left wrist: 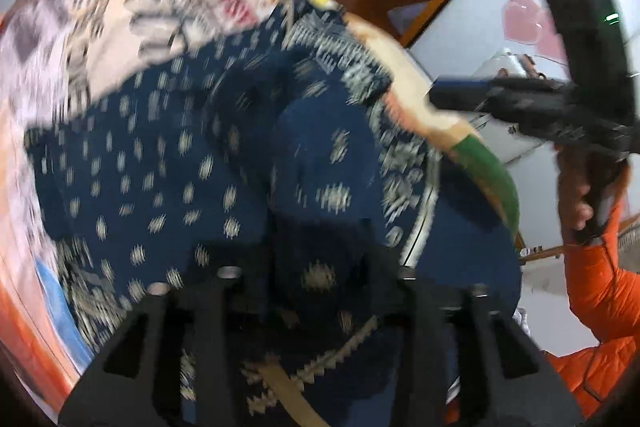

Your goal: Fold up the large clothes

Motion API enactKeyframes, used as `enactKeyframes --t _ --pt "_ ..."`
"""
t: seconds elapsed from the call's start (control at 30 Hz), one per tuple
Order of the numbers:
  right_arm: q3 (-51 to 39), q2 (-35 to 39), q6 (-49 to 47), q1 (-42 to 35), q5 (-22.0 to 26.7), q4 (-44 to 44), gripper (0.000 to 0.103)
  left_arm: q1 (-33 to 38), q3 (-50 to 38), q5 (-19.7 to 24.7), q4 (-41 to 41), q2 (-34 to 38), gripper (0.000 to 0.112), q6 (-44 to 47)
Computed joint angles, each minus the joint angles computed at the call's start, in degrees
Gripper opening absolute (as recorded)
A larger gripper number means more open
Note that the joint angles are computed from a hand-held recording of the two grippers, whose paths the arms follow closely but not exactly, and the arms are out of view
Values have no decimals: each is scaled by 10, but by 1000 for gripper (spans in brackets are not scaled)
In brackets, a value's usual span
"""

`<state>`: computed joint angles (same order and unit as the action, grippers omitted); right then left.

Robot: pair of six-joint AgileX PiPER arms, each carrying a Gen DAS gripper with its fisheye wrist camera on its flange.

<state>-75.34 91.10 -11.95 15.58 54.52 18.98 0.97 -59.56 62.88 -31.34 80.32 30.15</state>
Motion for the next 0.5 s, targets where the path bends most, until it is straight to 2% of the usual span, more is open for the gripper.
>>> enactKeyframes --t 0.13,0.37,0.43,0.5 --pt "-7 -8 13 29 3 -11 16 63 30 8 -20 -39 56 22" --pt "-72 29 51 103 1 -15 16 189 11 28 -43 -99 71 85" --pt "-97 41 58 121 2 -8 16 215 14 16 -42 -106 76 96" --pt "-127 60 71 147 2 -14 16 206 26 -30 -4 -105 76 70"
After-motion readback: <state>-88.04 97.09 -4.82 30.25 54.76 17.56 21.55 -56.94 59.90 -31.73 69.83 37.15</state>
